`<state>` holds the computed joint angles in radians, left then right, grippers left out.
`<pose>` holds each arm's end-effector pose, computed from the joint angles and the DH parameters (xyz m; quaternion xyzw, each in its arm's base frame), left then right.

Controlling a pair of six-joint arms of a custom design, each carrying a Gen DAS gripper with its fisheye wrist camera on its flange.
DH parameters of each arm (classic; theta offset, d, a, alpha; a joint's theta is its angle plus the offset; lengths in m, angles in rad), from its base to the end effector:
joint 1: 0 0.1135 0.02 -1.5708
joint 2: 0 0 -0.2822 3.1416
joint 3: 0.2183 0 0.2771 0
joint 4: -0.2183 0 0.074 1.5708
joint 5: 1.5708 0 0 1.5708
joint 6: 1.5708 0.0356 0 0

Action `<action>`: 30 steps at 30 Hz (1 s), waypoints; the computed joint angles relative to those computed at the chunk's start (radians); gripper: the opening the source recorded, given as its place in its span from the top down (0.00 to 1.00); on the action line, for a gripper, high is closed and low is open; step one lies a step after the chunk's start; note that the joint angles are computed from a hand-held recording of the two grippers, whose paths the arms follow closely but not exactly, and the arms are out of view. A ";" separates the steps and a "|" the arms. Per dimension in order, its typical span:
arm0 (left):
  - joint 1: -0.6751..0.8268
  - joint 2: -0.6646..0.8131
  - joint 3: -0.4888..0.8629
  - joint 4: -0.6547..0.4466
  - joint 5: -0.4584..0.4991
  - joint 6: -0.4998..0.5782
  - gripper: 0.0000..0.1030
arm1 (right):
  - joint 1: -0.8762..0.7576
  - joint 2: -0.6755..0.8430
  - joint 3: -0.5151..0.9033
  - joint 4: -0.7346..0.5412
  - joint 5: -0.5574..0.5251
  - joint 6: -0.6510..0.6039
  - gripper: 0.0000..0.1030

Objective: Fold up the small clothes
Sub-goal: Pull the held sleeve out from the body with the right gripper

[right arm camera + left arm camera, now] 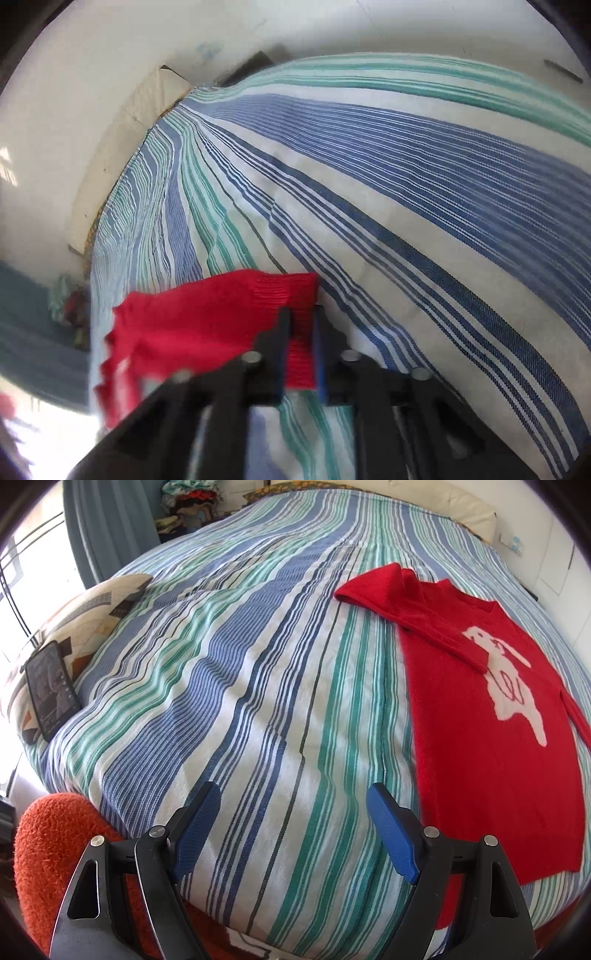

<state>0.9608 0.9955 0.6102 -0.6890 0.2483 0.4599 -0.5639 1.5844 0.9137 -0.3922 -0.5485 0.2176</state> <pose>0.1168 0.1519 0.2088 -0.2089 0.9394 0.0680 0.2631 0.2836 -0.1574 0.1833 0.2920 0.8874 0.2166 0.2834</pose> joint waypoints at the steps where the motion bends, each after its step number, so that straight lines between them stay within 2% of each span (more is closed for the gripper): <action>1: 0.002 -0.002 -0.001 -0.001 0.001 0.002 0.19 | -0.001 0.010 0.010 -0.015 -0.005 -0.022 0.93; 3: 0.005 0.002 0.000 0.000 0.001 0.000 0.19 | 0.021 -0.014 0.016 -0.033 0.050 -0.049 0.94; 6: 0.009 0.017 0.005 0.002 0.002 -0.005 0.19 | 0.089 -0.067 0.018 -0.046 0.300 -0.085 0.95; 7: 0.010 0.022 0.007 0.001 0.002 -0.005 0.19 | 0.110 -0.062 0.022 -0.051 0.352 -0.099 0.95; 10: 0.014 0.029 0.007 0.002 -0.002 -0.005 0.19 | 0.157 -0.037 0.027 -0.047 0.444 -0.136 0.95; 25: 0.045 0.025 0.015 -0.014 0.036 0.011 0.19 | 0.201 -0.044 0.011 -0.019 0.518 -0.137 0.92; 28: 0.053 0.024 0.016 -0.018 0.044 0.011 0.19 | 0.204 -0.054 0.002 -0.012 0.518 -0.137 0.85; 30: 0.055 0.020 0.015 -0.019 0.046 0.012 0.19 | 0.200 -0.067 -0.011 -0.006 0.515 -0.136 0.76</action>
<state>1.0156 1.0158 0.6250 -0.7083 0.2942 0.4715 -0.3643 1.5172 0.9025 -0.3983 -0.0332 0.0821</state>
